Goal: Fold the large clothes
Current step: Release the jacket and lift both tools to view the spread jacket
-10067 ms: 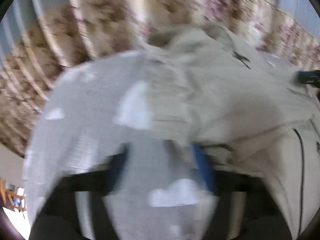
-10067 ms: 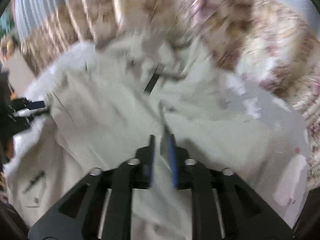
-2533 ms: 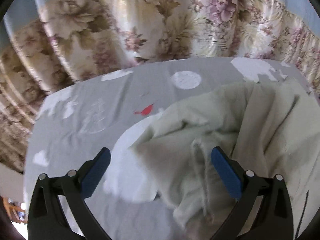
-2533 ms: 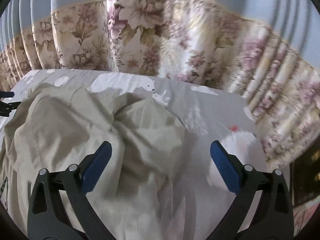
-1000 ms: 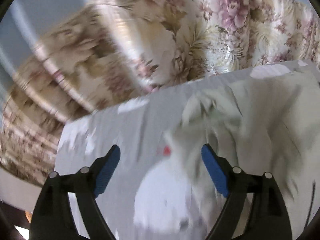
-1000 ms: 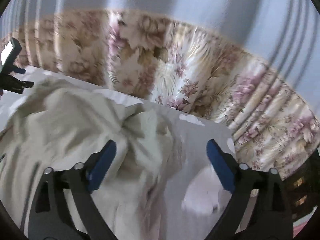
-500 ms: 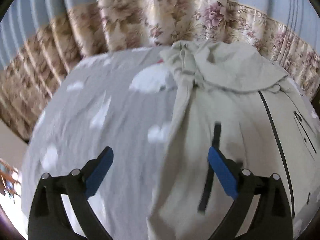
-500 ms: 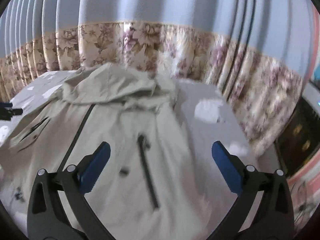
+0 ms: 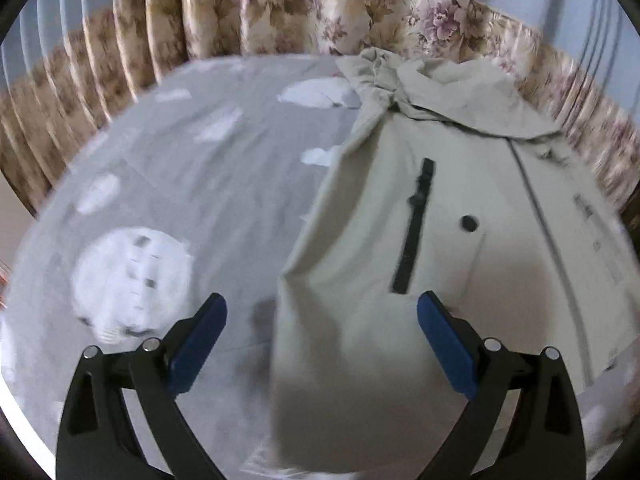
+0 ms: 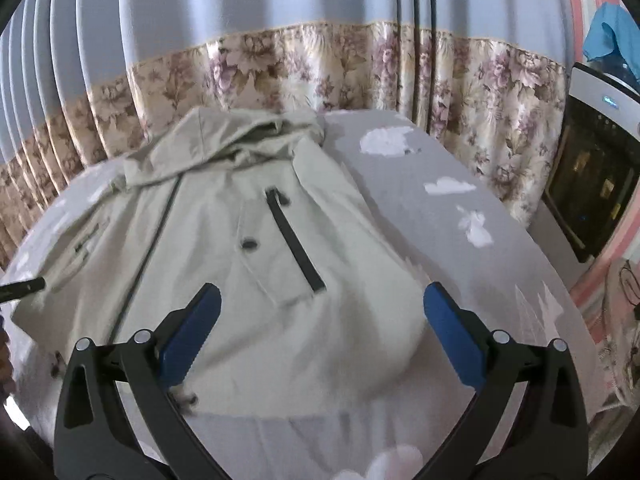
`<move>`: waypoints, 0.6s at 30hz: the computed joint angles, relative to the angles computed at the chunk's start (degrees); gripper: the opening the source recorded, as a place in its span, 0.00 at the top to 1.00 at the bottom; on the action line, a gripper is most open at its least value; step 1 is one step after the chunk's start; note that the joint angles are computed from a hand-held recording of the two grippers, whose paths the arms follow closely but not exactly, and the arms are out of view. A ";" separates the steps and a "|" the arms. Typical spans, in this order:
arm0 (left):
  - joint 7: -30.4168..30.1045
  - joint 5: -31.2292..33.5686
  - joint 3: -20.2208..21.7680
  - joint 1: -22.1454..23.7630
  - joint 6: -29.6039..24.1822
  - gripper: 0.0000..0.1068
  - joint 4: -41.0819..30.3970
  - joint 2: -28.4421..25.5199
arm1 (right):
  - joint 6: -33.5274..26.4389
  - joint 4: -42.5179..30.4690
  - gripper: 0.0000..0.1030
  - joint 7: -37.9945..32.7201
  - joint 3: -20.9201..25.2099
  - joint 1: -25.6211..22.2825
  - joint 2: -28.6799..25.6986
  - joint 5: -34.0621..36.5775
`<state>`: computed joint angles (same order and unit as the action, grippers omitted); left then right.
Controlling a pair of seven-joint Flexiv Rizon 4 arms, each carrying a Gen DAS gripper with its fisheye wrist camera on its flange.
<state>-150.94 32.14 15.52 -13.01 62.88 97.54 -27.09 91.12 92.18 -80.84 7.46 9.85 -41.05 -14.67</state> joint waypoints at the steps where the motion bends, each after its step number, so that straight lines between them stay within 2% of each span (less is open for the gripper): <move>1: -0.47 1.17 0.75 -0.93 -0.65 0.09 -0.23 0.09 | 0.14 1.16 0.03 2.49 -2.85 1.62 0.42 -2.02; 2: -0.93 2.38 1.05 -1.53 -1.20 0.06 -0.24 0.36 | 0.06 1.44 0.03 1.26 -3.83 2.60 0.56 -0.31; 4: -0.69 3.13 0.59 -1.34 -1.43 0.05 0.35 0.93 | 0.08 1.84 0.03 1.27 -3.10 1.83 0.36 -0.32; 7: 2.59 -0.70 -1.81 1.59 -1.39 0.06 1.92 0.98 | -0.95 1.24 0.03 2.02 -3.36 1.50 -0.16 -0.15; 10: 4.39 -2.90 -2.72 3.26 2.53 0.06 3.88 0.83 | -0.56 0.77 0.03 2.67 -3.88 1.41 -0.59 -0.03; 14: 3.71 -3.02 -1.11 1.50 3.17 0.06 2.85 -0.21 | -0.56 0.43 0.03 6.10 -8.43 4.38 -1.18 -0.01; 18: 8.88 -7.96 -3.47 3.57 3.95 0.06 2.67 -1.61 | -3.36 -1.43 0.03 6.56 -5.51 1.85 -2.09 -0.12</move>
<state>-142.06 24.19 12.06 -9.44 66.83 100.20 -28.70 87.77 90.75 -74.28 1.96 11.70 -43.14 -14.78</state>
